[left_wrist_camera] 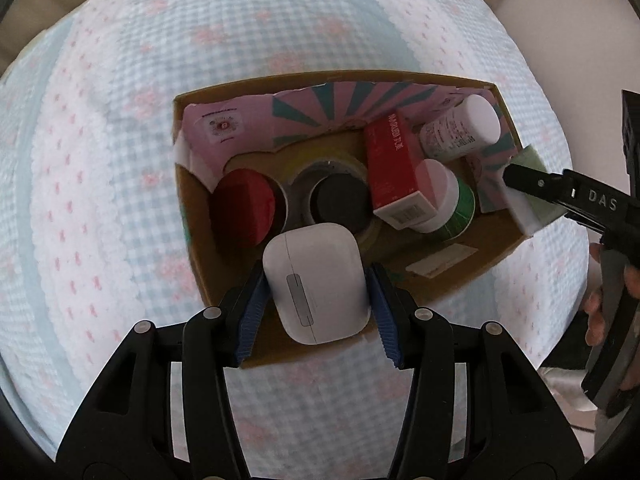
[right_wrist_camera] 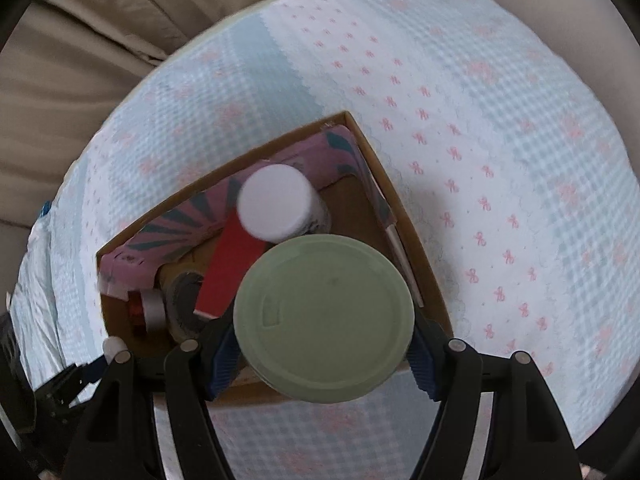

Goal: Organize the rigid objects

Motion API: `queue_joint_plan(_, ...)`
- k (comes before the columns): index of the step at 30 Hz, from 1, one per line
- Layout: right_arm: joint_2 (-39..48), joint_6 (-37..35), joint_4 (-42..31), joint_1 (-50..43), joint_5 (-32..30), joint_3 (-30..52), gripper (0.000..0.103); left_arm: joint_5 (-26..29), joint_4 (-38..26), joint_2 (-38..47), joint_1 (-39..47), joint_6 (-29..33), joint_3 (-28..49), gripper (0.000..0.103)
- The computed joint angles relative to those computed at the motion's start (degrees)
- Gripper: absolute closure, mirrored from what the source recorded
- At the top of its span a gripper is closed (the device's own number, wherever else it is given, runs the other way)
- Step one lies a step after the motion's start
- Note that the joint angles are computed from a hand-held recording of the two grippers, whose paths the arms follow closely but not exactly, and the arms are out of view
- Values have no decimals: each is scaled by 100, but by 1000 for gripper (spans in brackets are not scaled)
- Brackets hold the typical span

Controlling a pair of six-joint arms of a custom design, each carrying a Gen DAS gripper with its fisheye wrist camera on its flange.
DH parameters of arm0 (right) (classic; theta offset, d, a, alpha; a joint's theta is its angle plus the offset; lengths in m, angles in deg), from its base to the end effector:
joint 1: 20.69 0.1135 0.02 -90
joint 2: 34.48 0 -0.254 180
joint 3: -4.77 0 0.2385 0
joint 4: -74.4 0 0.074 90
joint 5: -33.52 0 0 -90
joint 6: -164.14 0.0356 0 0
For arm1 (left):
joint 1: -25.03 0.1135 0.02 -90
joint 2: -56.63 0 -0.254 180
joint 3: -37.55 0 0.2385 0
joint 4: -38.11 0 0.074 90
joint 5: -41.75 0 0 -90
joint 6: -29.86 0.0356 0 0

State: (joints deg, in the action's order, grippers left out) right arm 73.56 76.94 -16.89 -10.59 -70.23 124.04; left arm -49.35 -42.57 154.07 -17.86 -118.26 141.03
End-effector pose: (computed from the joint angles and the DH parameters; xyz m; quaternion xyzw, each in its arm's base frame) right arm 0.3444 0.0699 0.2945 -0.0733 0.9864 0.1282 0.0721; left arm 0.2343 -0.2167 0.2848 -0.1326 0.9821 -0.0971 0.0923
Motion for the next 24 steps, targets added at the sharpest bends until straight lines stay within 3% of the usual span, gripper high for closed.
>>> queue_joint_plan(1,-8,50,39,-3,48,20,20,41,60,3,30,31,0,38)
queue_joint_plan(2,-63,101,119,2,114,13,12,25,75,27,29,42,40,11)
queue_joint_plan(3,-166,154,233,-10,201,-21,0,-29,40,55,14,63,112,0)
queue_joint_plan(7,-177,90,-126,-1,475,253,0,-183,-81,72,-107,46,231,0)
queue_joint_plan(17,-870,-330,-206,-115,301,-295,0,-526,-142,-478,-550,-694,-211,0)
queue_joint_plan(24,-1210,-521,-319,-183,42,-474,0,-1006,-869,-434,-1054,-1328,440,0)
